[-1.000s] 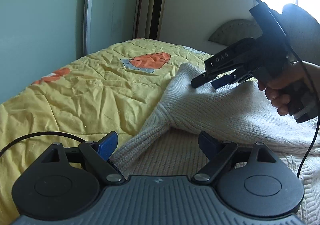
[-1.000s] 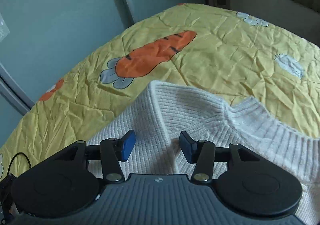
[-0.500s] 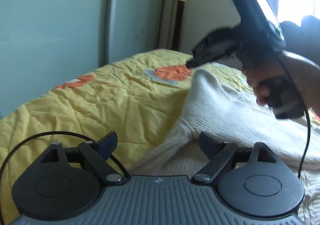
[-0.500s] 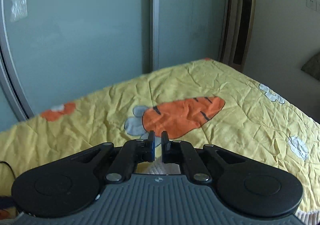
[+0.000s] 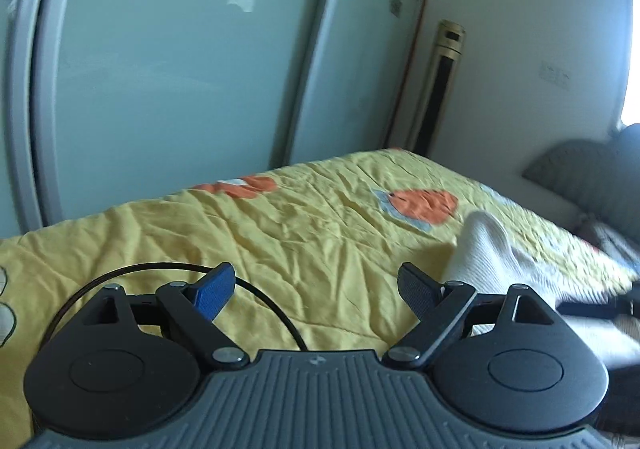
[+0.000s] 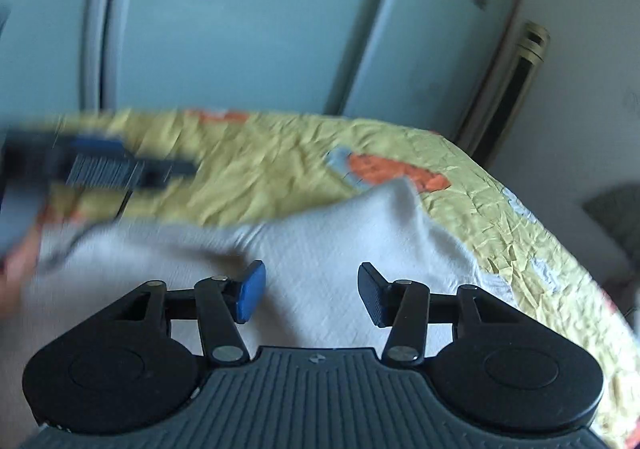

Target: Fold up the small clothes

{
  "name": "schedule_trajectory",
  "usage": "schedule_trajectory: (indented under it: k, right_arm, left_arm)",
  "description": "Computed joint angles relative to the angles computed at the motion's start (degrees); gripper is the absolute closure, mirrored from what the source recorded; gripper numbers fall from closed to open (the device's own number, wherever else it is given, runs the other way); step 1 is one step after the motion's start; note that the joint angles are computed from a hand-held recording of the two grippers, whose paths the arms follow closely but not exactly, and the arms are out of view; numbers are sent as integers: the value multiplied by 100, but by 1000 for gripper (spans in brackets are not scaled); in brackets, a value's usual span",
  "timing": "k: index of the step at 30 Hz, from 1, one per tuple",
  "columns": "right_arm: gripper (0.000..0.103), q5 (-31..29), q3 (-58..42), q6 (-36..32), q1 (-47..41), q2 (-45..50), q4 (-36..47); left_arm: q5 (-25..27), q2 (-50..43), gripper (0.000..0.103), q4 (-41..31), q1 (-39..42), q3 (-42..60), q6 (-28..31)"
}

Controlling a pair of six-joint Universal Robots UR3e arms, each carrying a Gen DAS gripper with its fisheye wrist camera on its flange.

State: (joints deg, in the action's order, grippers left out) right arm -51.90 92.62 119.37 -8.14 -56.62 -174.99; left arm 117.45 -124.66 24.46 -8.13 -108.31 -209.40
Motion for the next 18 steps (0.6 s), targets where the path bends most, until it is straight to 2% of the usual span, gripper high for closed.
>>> schedule_trajectory:
  k: [2, 3, 4, 6, 9, 13, 15, 16, 17, 18]
  right_arm:
    - [51, -670, 391, -189, 256, 245, -1169]
    - [62, -928, 353, -209, 370, 413, -1438]
    - [68, -1108, 219, -169, 467, 573, -1507]
    - [89, -1222, -101, 135, 574, 771, -1379]
    - [90, -1379, -507, 433, 768, 1063, -1483]
    - [90, -1192, -1281, 865, 1007, 1356, -942]
    - [89, -1344, -1675, 840, 1210, 1499, -535]
    - [89, -1478, -1771, 768, 1295, 1615, -621]
    - [79, -1580, -1765, 667, 1341, 1704, -813]
    - [78, -1621, -1645, 567, 1334, 1699, -985]
  left_arm:
    - [18, 86, 14, -6, 58, -110, -230]
    - [-8, 120, 14, -20, 97, -149, -309]
    - [-27, 153, 14, -39, 119, -181, -351]
    - [-3, 172, 14, -28, 127, -213, -409]
    - [186, 105, 14, 111, 58, -194, -464]
    - [337, 65, 14, 251, 38, -219, -540]
    - [269, 80, 14, 147, 97, -201, -575]
    - [232, 114, 14, 76, 124, -227, -604]
    - [197, 125, 14, -10, 146, -212, -628]
    - [160, 133, 14, -79, 167, -200, -641]
